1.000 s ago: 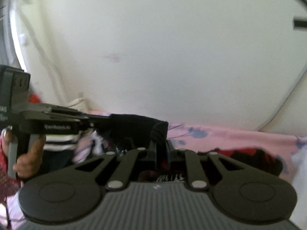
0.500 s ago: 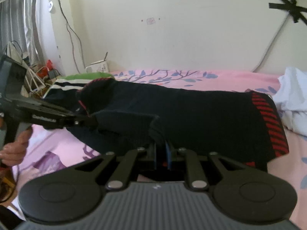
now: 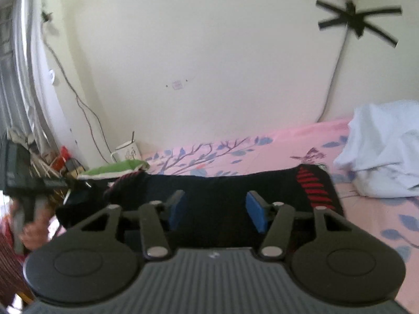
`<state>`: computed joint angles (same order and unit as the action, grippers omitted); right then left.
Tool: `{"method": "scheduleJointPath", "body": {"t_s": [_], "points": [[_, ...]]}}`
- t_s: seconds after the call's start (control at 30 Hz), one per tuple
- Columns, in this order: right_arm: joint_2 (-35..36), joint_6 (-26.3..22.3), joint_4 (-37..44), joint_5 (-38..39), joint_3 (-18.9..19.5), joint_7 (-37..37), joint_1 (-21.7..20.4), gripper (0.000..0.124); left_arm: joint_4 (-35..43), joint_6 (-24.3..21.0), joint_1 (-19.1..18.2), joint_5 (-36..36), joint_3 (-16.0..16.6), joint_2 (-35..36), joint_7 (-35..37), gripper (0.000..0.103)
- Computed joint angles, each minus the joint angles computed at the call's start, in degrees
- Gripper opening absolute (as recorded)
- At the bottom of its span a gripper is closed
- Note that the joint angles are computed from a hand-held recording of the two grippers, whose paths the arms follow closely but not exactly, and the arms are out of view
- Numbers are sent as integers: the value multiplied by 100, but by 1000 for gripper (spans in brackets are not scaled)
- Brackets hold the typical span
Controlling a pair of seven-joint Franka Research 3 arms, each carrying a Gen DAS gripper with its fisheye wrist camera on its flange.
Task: Fold small clothes
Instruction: 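Lay the black sock flat on the bed and smooth it with both grippers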
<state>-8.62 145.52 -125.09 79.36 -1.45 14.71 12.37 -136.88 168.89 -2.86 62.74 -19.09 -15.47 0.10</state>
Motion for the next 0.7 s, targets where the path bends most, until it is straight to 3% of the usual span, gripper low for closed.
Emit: {"method": "scheduleJointPath", "body": {"t_s": [0.1, 0.13, 0.2, 0.23, 0.3, 0.33, 0.5, 0.7], "points": [[787, 337, 623, -596, 175, 709, 32, 46, 605, -397, -74, -69, 43, 848, 205, 25], [1058, 709, 800, -940, 262, 1036, 60, 21, 821, -696, -133, -100, 76, 1143, 210, 22], [1565, 1467, 1109, -1083, 406, 1133, 36, 0, 1103, -995, -232, 684, 170, 1496, -590, 22], [1706, 1564, 1235, -920, 369, 1167, 24, 0, 1205, -1173, -332, 966, 206, 1593, -771, 22], [1913, 1065, 1499, -594, 465, 1879, -324, 0, 1345, -1654, -582, 985, 237, 1686, -681, 22], [1949, 926, 1536, -445, 503, 1863, -423, 0, 1359, -1796, -690, 1055, 271, 1695, -684, 22], [1860, 1106, 1406, -196, 644, 1400, -464, 0, 1158, -1782, -966, 1739, 536, 1566, -1300, 22], [1546, 1447, 1052, 484, 720, 471, -328, 0, 1248, -2516, -1247, 1696, 466, 1624, -1104, 25]]}}
